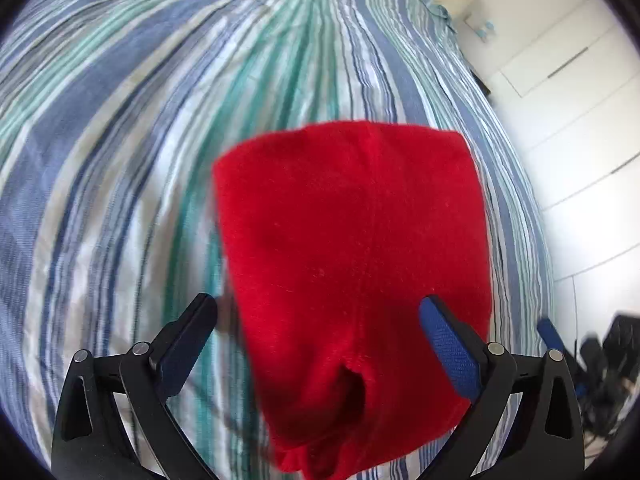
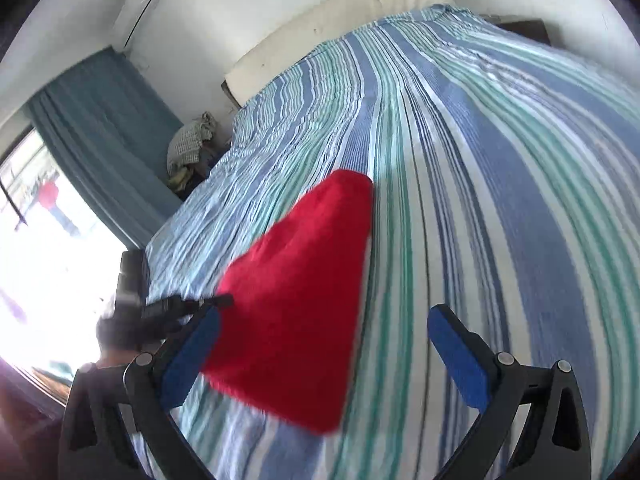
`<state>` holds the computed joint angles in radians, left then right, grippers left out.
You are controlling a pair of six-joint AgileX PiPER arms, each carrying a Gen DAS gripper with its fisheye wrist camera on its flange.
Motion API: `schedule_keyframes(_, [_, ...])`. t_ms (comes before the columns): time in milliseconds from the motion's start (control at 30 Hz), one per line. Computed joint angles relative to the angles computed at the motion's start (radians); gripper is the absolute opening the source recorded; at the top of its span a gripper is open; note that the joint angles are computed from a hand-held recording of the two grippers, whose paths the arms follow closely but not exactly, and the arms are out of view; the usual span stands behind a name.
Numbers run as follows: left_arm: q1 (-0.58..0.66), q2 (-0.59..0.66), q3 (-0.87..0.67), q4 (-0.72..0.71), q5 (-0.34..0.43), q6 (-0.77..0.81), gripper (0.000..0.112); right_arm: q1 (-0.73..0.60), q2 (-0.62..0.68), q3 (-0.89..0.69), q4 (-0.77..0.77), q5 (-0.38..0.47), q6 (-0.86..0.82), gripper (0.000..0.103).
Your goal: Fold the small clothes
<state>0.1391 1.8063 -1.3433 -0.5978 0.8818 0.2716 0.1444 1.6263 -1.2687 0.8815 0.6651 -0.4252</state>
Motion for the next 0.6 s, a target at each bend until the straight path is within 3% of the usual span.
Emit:
schedule_keyframes(67, [-0.041, 0.014, 0.002, 0.026, -0.007, 0.013, 0.100, 0.014, 0.200, -0.163, 0.047, 0.065, 0.079, 0.100])
schedule_keyframes(100, [-0.064, 0.017, 0.005, 0.067, -0.021, 0.000, 0.100, 0.014, 0.300, -0.260, 0.048, 0.145, 0.138, 0.087])
schedule_keyframes(167, [-0.076, 0.012, 0.028, 0.089, -0.056, -0.004, 0.092, 0.043, 0.423, -0.361, 0.072, 0.214, 0.194, 0.068])
schedule_keyframes(200, [-0.064, 0.013, 0.036, 0.070, -0.064, -0.003, 0.088, 0.072, 0.438, -0.385, 0.033, 0.202, 0.222, 0.064])
schedule_keyframes(233, [-0.047, 0.014, 0.042, 0.047, -0.071, -0.015, 0.076, 0.112, 0.437, -0.400, -0.047, 0.168, 0.260, 0.059])
schedule_keyframes(267, [-0.028, 0.017, 0.044, 0.018, -0.072, -0.024, 0.059, 0.151, 0.432, -0.413, -0.147, 0.134, 0.316, 0.046])
schedule_keyframes(333, [0.007, 0.018, 0.036, -0.072, -0.031, -0.002, 0.030, 0.219, 0.409, -0.437, -0.347, 0.091, 0.437, 0.039])
schedule_keyframes(367, [-0.003, -0.004, 0.041, -0.058, -0.042, -0.019, 0.023, 0.254, 0.391, -0.450, -0.447, 0.082, 0.482, 0.036])
schedule_keyframes(467, [-0.072, -0.092, 0.041, 0.084, -0.076, -0.086, 0.020, 0.363, 0.347, -0.517, -0.720, 0.082, 0.603, 0.033])
schedule_keyframes(600, [-0.091, -0.204, 0.018, 0.136, -0.067, -0.123, 0.020, 0.406, 0.305, -0.592, -0.792, 0.072, 0.619, 0.033])
